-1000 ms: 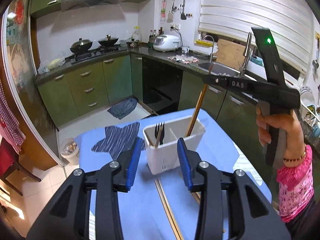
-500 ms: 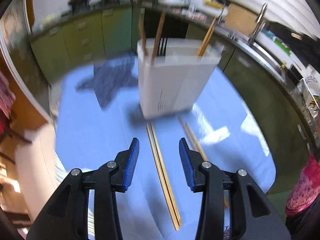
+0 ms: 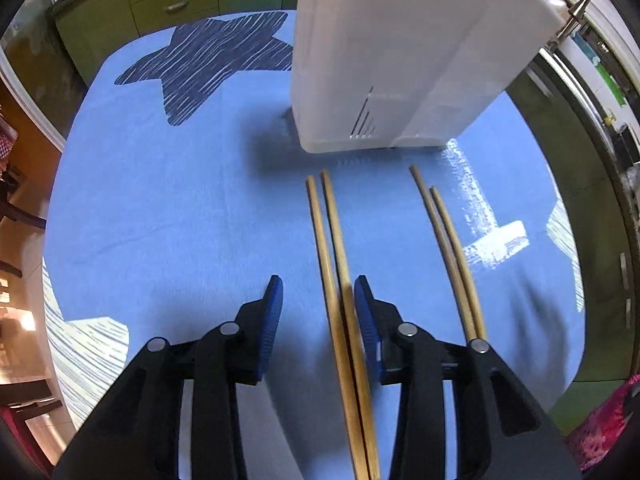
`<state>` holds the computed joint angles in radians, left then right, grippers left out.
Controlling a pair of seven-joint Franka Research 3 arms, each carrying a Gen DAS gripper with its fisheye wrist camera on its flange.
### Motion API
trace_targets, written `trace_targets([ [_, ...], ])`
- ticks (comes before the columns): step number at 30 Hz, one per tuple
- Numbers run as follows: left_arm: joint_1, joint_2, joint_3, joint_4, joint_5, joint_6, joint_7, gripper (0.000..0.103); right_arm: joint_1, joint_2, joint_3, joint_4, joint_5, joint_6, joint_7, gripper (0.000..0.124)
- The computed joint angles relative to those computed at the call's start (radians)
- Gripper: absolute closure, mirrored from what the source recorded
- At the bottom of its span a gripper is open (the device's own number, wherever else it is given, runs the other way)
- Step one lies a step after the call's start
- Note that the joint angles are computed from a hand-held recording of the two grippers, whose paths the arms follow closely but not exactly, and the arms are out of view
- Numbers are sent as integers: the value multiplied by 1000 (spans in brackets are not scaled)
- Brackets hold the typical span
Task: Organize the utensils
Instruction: 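Lower the left tool to the table and grasp a wooden chopstick, then lower the right tool and grasp a wooden chopstick beside the caddy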
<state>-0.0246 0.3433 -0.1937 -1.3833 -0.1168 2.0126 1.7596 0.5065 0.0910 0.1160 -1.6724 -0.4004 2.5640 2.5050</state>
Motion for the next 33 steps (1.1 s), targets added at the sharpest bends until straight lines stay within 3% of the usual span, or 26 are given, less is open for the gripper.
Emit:
trace_targets([
  [2, -9, 10, 5, 10, 25, -7, -12, 80, -2, -3, 0, -12, 13, 13, 2, 108],
  [6, -13, 13, 5, 15, 42, -10, -19, 80, -3, -8, 2, -23, 12, 28, 11, 98],
  [10, -26, 27, 5, 33, 69, -13, -31, 80, 3, 8, 4, -2, 18, 15, 1, 98],
  [14, -38, 16, 4, 9, 92, 11, -46, 82, 16, 42, 3, 49, 28, -38, -26, 95],
  [16, -30, 16, 0, 7, 68, 11, -52, 96, 27, 65, -3, 82, 24, -75, -38, 87],
  [18, -20, 12, 1, 5, 52, 15, -51, 96, 41, 102, -6, 132, 23, -131, -64, 87],
  [21, -2, -13, 1, -19, 21, 52, -42, 96, 55, 159, -15, 200, 58, -184, -111, 87],
  [26, 27, -128, 5, -140, -44, 177, 11, 96, 77, 267, -30, 316, 129, -272, -191, 87],
  [33, 32, -285, 31, -302, -154, 324, 121, 96, 97, 433, -41, 519, 263, -378, -319, 106],
])
